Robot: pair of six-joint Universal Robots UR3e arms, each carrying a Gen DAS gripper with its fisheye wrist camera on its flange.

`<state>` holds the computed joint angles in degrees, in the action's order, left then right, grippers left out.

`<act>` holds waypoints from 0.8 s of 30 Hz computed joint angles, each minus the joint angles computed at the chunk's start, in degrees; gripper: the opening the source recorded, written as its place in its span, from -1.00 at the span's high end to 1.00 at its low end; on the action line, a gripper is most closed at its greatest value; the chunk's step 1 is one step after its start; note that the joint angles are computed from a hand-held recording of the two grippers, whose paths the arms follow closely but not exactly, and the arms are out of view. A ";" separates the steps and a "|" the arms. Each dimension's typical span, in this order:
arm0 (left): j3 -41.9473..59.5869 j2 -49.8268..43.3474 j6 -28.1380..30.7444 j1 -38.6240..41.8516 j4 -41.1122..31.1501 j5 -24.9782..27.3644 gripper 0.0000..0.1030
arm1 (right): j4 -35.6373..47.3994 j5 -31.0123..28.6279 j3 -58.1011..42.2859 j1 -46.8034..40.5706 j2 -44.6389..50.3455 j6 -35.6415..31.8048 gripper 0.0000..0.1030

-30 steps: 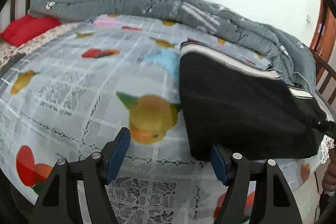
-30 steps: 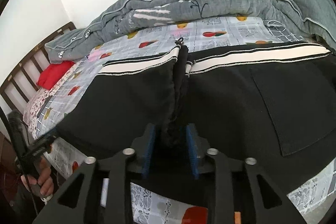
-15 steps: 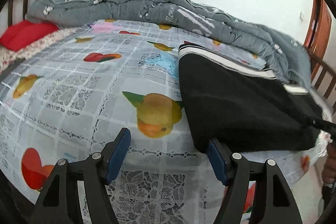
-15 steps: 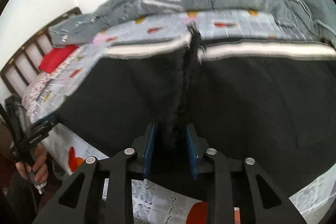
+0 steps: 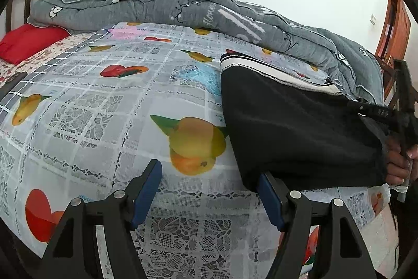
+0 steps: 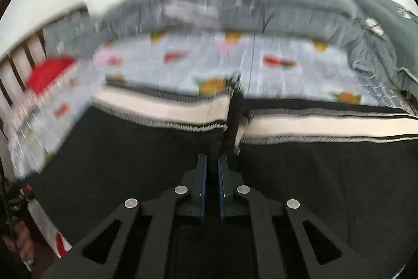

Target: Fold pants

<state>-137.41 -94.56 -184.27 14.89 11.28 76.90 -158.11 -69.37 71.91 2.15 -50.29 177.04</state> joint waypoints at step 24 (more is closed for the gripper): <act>14.16 0.91 -6.15 -9.04 -13.72 7.47 -0.36 | -11.69 10.20 38.46 -9.12 -21.84 -7.69 0.36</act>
<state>-123.25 -93.65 -190.42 5.85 -2.44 84.38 -169.80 -59.17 110.37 -6.97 -72.12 169.36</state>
